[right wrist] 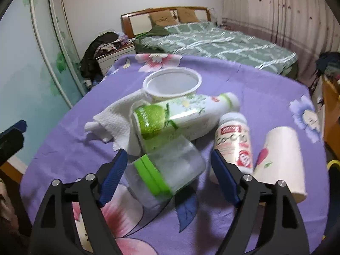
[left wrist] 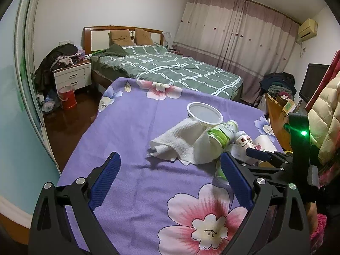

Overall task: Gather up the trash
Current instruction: 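Grasp the clear green-banded plastic cup with the right tool, then carry the clear cup over the bin and open the right tool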

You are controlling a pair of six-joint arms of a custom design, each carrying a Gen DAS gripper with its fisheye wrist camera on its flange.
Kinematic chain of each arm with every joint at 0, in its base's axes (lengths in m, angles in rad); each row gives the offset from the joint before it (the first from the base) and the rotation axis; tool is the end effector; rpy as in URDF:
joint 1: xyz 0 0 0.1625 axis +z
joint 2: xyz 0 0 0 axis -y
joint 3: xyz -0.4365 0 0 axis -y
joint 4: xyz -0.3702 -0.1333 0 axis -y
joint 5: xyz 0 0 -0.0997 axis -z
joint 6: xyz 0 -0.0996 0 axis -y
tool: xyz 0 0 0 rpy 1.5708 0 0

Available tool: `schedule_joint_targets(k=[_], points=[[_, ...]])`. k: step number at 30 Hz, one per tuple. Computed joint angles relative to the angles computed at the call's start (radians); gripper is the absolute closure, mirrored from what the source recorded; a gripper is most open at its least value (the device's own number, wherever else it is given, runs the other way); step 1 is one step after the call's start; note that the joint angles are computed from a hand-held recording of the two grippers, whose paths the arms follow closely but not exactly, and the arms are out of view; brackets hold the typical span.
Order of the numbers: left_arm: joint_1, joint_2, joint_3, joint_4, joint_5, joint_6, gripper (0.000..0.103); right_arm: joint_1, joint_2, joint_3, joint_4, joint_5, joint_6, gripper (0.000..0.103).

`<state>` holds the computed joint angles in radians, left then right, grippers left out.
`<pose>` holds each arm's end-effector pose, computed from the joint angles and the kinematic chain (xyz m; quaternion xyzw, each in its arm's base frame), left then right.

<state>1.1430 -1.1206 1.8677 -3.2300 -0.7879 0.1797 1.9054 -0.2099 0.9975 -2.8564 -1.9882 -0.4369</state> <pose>-0.0548 -0.6107 0.3396 0.0879 0.8422 -0.4463 0.2895 0.3568 -0.7432 -0.0413 0.3094 -0.8977 0.2305 0.2129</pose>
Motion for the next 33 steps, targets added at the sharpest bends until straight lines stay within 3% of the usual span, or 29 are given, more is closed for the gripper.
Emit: schedule_joint_targets(k=[7,11,27,33], points=[[-0.003,0.019,-0.007,0.018,-0.013,-0.002,0.010,-0.002,0.021,-0.021,0.040,-0.005,0.007,0.026],[-0.005,0.022,-0.008,0.016,-0.008,-0.001,0.010,-0.012,0.007,0.003,0.022,0.009,0.053,0.038],[-0.020,0.054,-0.025,0.064,-0.039,0.001,0.010,-0.035,-0.216,0.342,-0.219,0.115,0.130,0.050],[-0.030,0.084,-0.045,0.089,-0.046,0.002,0.010,-0.045,-0.272,0.402,-0.274,0.141,0.135,0.050]])
